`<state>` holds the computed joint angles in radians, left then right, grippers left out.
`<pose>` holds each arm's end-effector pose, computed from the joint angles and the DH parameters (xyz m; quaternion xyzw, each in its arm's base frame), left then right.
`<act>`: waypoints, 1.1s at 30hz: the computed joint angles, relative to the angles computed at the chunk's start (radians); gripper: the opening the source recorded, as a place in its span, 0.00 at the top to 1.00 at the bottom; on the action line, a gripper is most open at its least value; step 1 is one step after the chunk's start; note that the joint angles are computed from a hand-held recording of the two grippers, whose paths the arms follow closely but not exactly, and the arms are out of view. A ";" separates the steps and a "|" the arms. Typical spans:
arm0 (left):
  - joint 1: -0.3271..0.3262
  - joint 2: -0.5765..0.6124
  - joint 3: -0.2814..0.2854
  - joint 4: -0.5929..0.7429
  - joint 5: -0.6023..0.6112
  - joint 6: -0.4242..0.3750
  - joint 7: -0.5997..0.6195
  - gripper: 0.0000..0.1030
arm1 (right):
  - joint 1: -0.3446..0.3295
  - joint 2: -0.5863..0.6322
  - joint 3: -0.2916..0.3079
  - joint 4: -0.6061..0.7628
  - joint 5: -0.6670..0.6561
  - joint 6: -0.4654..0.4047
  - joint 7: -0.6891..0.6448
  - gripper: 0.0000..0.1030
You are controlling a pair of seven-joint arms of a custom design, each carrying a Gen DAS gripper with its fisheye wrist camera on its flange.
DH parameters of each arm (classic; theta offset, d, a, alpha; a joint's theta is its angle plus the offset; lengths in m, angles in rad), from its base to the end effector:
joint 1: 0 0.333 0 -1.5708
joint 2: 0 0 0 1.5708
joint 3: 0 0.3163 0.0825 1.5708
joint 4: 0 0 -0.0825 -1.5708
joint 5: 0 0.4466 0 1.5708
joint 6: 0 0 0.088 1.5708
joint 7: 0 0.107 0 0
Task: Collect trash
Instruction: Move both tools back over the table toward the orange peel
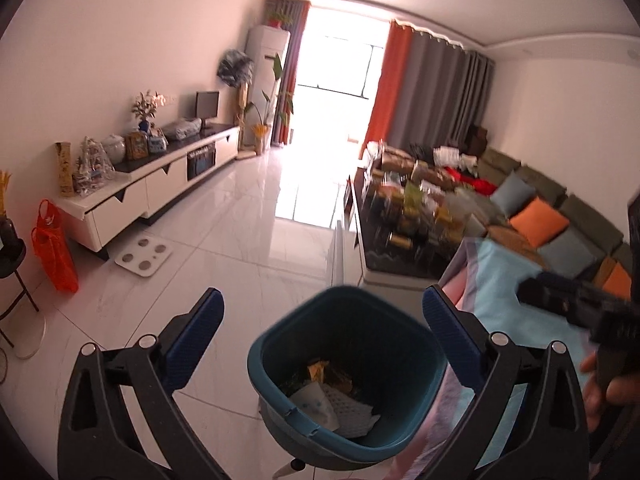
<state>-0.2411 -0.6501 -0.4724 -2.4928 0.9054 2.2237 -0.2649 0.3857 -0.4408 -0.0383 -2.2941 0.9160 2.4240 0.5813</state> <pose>0.3587 -0.2923 0.5140 -0.7711 0.3692 -0.3228 0.4061 0.4922 0.1796 0.5679 -0.8244 0.3368 -0.0530 0.4518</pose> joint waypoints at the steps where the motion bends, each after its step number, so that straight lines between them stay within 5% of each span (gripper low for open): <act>1: -0.003 -0.011 -0.006 0.009 0.003 -0.013 0.004 0.05 | -0.001 -0.022 -0.008 -0.016 0.011 0.006 -0.016 0.07; 6: 0.002 -0.014 -0.049 0.082 0.050 -0.047 0.013 0.05 | -0.020 -0.132 -0.047 -0.087 0.031 0.036 -0.056 0.06; 15: 0.001 0.151 -0.139 0.295 0.219 -0.065 0.035 0.05 | -0.069 -0.321 -0.119 -0.203 0.014 0.135 -0.091 0.06; 26: -0.116 0.389 -0.123 0.485 0.377 -0.033 0.029 0.05 | -0.120 -0.534 -0.142 -0.379 -0.113 0.341 -0.090 0.07; 33: -0.211 0.492 -0.066 0.554 0.430 0.042 0.038 0.05 | -0.236 -0.661 -0.153 -0.503 -0.233 0.435 -0.010 0.07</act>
<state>-0.4519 -0.1579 -0.5386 -1.9390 1.3353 2.2661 -0.2269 0.1496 -1.1022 -0.1909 -2.7968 0.6825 2.8587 0.5709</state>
